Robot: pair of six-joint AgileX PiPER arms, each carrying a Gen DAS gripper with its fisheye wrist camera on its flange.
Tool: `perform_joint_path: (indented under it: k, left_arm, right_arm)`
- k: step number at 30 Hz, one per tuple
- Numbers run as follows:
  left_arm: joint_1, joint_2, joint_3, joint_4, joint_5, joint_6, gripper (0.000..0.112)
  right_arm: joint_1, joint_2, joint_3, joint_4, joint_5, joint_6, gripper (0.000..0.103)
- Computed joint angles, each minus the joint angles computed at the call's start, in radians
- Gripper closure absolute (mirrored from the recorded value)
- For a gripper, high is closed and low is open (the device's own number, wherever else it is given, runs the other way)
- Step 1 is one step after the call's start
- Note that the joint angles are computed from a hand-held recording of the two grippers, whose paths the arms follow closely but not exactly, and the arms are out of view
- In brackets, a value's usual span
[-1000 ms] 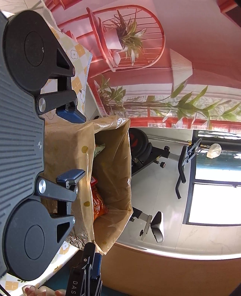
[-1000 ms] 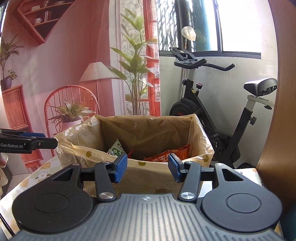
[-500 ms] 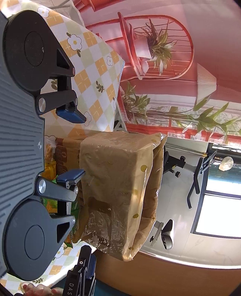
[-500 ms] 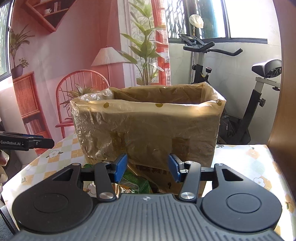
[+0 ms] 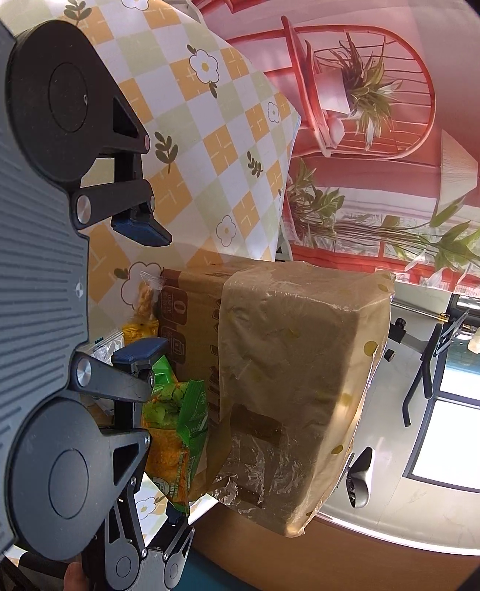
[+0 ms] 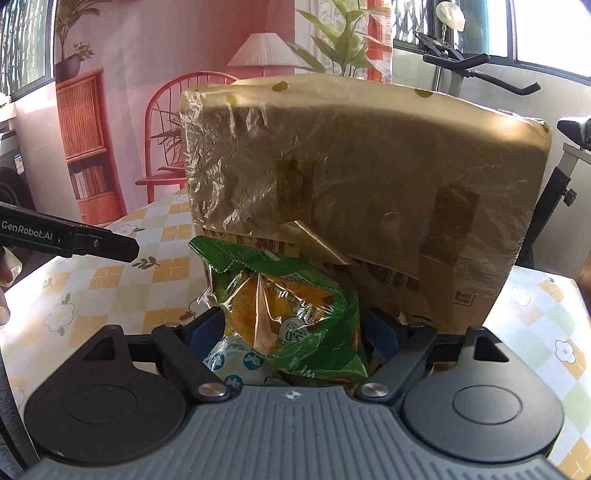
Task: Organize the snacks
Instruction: 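Lower the right gripper onto the green snack bag and grasp it, then grasp the white-blue printed packet with the left gripper while the right holds the green bag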
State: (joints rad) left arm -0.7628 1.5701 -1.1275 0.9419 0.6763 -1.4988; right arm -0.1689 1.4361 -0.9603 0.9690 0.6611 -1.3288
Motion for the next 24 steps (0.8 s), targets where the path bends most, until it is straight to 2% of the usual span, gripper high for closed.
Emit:
perform_joint_path:
  k: [5,7,10,12,14,17,24]
  left_arm:
    - [0.002,0.030,-0.012,-0.016,-0.009,0.004,0.055]
    - [-0.001,0.042,-0.024,-0.025,-0.006,0.005,0.055]
    - [-0.007,0.049,-0.029,-0.034,-0.001,0.014,0.055]
    - [-0.008,0.053,-0.033,-0.039,0.002,0.019,0.055]
    - [-0.008,0.054,-0.035,-0.043,0.002,0.023,0.055]
    - [-0.011,0.051,-0.035,-0.042,0.005,0.024,0.055]
    - [-0.008,0.068,-0.023,-0.063,-0.027,0.043,0.056]
  right_arm:
    - [0.051,0.081,-0.037,-0.014,-0.061,0.020,0.014]
    - [0.046,0.086,-0.037,0.004,-0.055,0.007,0.018]
    - [0.037,0.067,-0.022,0.015,-0.043,-0.009,0.032]
    - [0.017,0.047,-0.011,0.021,-0.019,-0.013,0.041]
    - [0.000,0.018,0.006,0.021,0.003,-0.001,0.044]
    - [-0.027,-0.028,0.037,0.032,0.021,0.008,0.045]
    - [-0.164,-0.139,0.084,0.043,0.131,0.107,0.046]
